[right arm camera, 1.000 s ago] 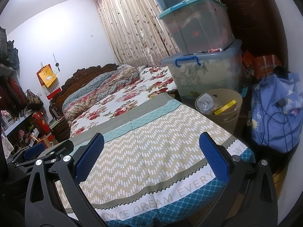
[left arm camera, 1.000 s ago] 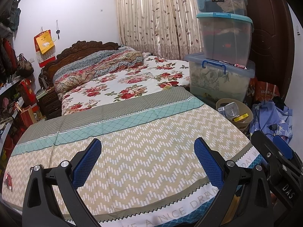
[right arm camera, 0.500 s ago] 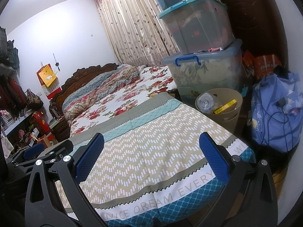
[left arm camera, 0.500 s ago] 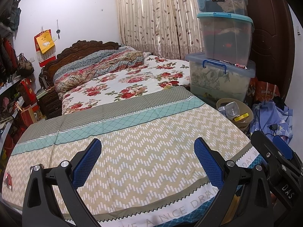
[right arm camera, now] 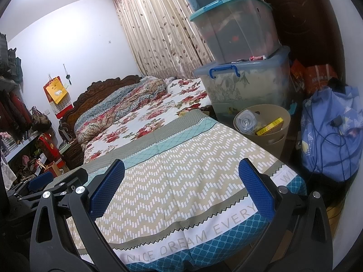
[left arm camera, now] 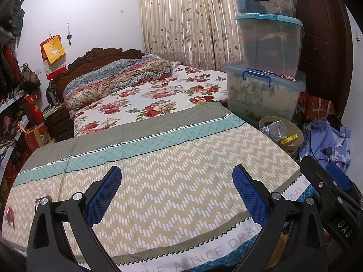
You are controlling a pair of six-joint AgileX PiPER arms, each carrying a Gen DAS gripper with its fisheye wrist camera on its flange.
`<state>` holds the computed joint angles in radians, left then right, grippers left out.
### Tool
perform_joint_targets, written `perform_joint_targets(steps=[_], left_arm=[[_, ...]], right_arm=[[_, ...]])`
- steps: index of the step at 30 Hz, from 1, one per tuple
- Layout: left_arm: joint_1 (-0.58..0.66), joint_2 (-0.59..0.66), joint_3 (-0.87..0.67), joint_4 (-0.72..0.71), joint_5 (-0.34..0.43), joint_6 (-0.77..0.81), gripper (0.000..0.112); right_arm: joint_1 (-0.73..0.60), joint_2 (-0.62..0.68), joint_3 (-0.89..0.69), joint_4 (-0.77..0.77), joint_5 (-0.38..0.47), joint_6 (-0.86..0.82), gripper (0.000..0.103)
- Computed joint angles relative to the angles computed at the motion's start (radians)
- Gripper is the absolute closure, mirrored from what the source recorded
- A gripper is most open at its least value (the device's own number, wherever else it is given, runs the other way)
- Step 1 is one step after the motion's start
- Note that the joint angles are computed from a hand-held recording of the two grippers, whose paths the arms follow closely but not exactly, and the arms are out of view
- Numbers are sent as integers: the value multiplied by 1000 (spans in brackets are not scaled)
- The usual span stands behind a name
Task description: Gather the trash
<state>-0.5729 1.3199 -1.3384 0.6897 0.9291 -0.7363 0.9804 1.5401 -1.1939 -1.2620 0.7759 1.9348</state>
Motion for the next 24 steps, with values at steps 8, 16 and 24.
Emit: perform_joint_targets(steps=[8,16,24], left_arm=[[1,1,-3,-1,1,3,18],[4,-2,0,-5,-1,6,18],[4,2,-3,-5,-1,7,18]], right_arm=[[4,1,-1,2,4,1,4],[-6,1,-6,9,-4,-11,4],[-3,2,-4,6,-3,-7,4]])
